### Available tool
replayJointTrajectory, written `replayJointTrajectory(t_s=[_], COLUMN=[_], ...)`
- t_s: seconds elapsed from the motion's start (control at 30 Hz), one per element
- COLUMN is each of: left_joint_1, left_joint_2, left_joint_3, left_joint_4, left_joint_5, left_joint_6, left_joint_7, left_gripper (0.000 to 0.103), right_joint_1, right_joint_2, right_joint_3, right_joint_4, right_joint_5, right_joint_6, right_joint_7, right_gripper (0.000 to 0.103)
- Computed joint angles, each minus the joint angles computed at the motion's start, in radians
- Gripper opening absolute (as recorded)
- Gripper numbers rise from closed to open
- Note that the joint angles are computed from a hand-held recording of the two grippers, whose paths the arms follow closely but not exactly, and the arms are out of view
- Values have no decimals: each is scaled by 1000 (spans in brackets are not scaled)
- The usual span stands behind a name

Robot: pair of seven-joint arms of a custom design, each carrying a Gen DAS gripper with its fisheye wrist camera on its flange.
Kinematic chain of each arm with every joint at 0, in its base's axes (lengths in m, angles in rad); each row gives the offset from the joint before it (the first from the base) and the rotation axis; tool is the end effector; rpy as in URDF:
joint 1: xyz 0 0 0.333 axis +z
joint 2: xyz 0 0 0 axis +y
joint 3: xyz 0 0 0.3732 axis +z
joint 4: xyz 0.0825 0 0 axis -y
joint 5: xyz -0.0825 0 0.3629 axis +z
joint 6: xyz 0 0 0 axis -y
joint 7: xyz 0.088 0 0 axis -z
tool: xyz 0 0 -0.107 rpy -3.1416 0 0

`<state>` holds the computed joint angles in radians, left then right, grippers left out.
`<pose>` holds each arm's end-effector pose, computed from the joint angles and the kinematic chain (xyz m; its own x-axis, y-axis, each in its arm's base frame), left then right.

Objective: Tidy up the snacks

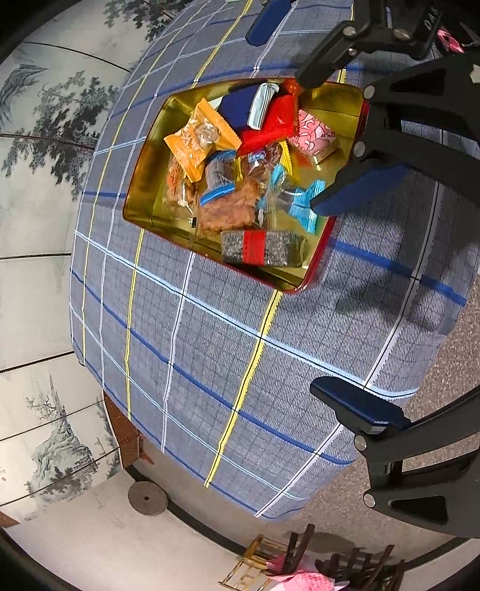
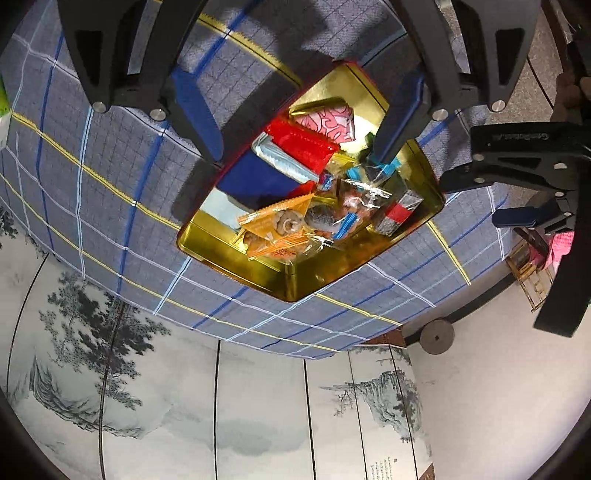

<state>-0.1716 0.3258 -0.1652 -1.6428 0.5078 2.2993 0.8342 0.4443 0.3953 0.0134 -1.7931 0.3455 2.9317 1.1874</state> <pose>0.6526 -0.2005 0.5275 0.1681 -0.9786 -0.1183 -0.8783 -0.0943 -0.4687 0.6368 0.2879 0.4804 0.5121 -0.8586 -0.0257 -0.6326 -0.3567 -0.6874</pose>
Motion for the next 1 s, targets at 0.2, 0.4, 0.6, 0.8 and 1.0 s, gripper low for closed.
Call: replayJointTrajectory(t_s=[0.2, 0.4, 0.6, 0.8, 1.0], left_joint_1=[-17, -24, -28, -31, -37], left_joint_2=[8, 15, 20, 29, 35], left_joint_3=[0, -5, -9, -9, -7], left_joint_4=[24, 35, 43, 56, 65], left_joint_5=[23, 23, 11, 4, 9], left_joint_6=[-34, -44, -41, -48, -61], left_joint_7=[0, 16, 25, 26, 31], left_gripper=[86, 86, 86, 86, 86], right_joint_1=[-6, 6, 9, 2, 0], right_joint_2=[-7, -13, -13, -12, -10], right_joint_3=[8, -9, -19, -14, -11], right_joint_4=[-15, -33, -38, -39, -40], right_joint_5=[11, -4, -16, -21, -22], right_joint_6=[-6, -3, -8, -17, -28], right_joint_7=[-2, 13, 40, 42, 44], right_gripper=[86, 86, 86, 86, 86])
